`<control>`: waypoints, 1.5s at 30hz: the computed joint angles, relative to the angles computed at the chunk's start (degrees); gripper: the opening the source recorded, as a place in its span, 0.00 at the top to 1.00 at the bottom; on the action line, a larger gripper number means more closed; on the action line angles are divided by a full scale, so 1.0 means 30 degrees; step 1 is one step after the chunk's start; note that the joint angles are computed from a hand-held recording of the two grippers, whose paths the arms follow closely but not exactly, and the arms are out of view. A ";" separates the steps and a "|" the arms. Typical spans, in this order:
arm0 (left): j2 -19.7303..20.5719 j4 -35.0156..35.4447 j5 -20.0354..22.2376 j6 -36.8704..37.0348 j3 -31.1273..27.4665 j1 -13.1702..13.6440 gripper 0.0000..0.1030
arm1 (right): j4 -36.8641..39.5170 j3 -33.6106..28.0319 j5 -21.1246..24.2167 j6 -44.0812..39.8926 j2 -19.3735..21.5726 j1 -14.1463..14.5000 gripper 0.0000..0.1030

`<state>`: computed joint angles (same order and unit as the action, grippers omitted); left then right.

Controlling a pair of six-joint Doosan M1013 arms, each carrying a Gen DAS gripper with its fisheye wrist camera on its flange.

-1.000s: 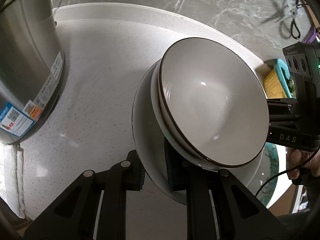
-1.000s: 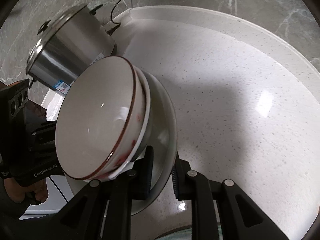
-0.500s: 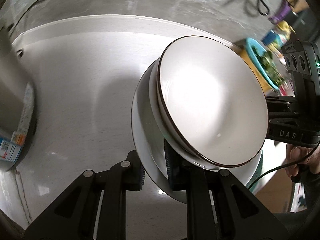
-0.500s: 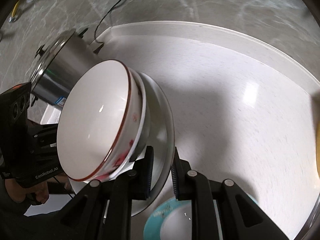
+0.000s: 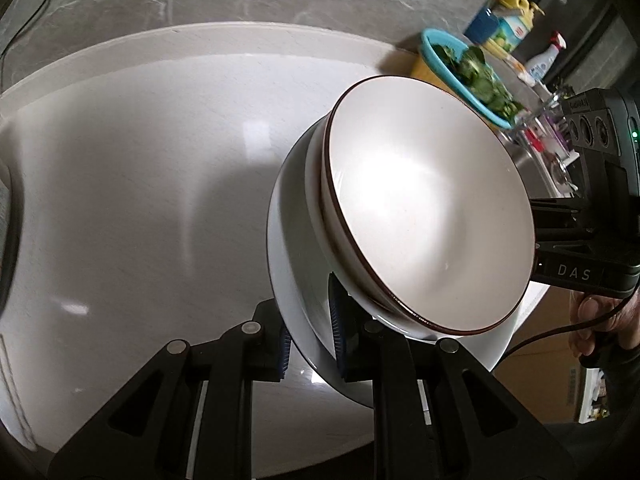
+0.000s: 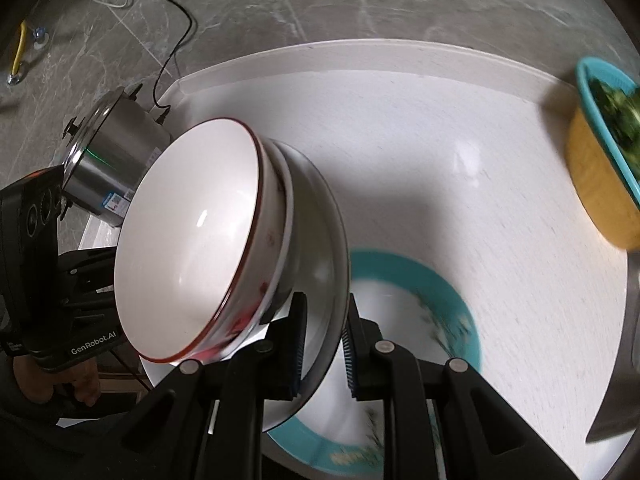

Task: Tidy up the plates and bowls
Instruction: 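Lift the bowl stack with both tools and carry it over the plate stack, then lower the bowl stack onto the teal plate stack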

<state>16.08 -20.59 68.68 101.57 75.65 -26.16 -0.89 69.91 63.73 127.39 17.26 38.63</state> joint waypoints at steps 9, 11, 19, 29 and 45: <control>-0.0823 0.0279 -0.1344 -0.0943 0.2255 -0.1123 0.87 | 0.0604 0.2952 -0.1162 -0.0094 -0.1540 -0.0329 0.82; -0.0750 0.0446 -0.1573 -0.1041 0.2456 -0.1244 0.87 | 0.0593 0.3340 -0.1409 -0.0148 -0.1644 -0.0397 0.82; -0.0370 0.0678 -0.1908 -0.1300 0.2678 -0.1552 0.88 | 0.0843 0.4229 -0.1826 -0.0267 -0.1802 -0.0526 0.82; 0.0052 0.0866 -0.2164 -0.1315 0.2612 -0.1674 0.88 | 0.1120 0.4587 -0.2193 -0.0167 -0.1746 -0.0668 0.82; 0.0132 0.1407 -0.2905 -0.1823 0.2542 -0.2007 0.87 | 0.0826 0.5275 -0.2997 0.0315 -0.2002 -0.0265 0.80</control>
